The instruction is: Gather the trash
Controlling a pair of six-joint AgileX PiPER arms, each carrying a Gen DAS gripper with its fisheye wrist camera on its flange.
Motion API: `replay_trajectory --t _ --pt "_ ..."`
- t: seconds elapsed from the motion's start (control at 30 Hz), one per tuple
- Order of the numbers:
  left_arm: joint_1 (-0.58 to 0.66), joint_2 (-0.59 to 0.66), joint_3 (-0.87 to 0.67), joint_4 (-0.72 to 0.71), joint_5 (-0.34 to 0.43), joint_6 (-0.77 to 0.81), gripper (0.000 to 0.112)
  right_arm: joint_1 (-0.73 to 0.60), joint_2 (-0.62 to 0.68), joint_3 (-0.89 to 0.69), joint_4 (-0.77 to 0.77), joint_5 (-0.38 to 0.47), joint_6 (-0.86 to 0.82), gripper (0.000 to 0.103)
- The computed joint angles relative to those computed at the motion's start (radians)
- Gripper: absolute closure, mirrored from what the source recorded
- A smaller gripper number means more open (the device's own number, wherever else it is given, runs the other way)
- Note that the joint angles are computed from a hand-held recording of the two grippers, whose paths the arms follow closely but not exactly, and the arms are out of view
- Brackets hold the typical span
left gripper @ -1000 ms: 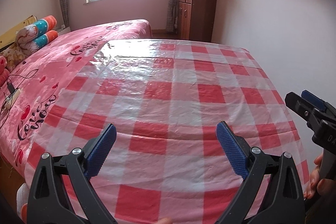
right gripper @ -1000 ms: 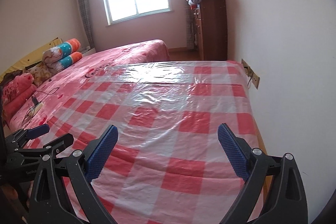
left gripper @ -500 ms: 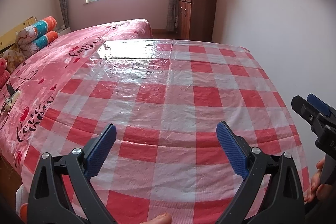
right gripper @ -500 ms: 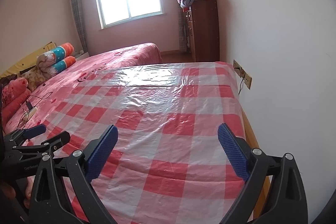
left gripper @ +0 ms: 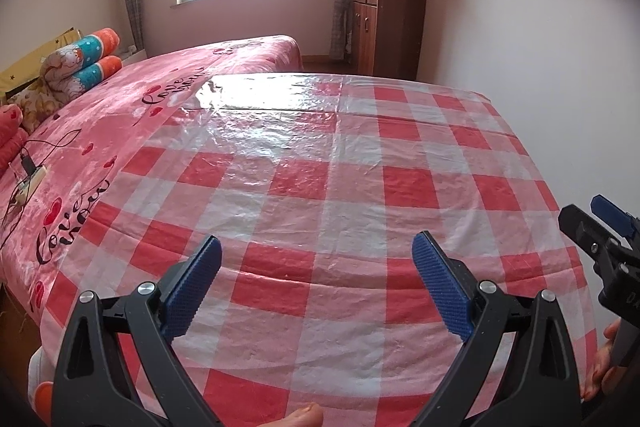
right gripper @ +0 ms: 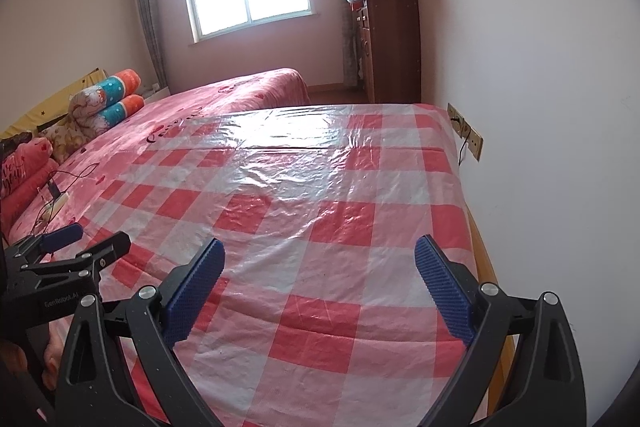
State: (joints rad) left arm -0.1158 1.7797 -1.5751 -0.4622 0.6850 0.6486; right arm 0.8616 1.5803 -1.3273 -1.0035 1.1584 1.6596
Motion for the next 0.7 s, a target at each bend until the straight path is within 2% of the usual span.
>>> replay_trajectory --t 0.5,0.7 --pt "-0.009 0.064 -0.055 0.025 -0.015 -0.034 0.016 -0.075 0.056 -0.043 0.079 -0.085 -0.080 0.007" --pt "-0.025 0.153 -0.162 0.063 0.053 -0.088 0.016 -0.140 0.094 -0.077 0.167 -0.124 -0.152 0.007"
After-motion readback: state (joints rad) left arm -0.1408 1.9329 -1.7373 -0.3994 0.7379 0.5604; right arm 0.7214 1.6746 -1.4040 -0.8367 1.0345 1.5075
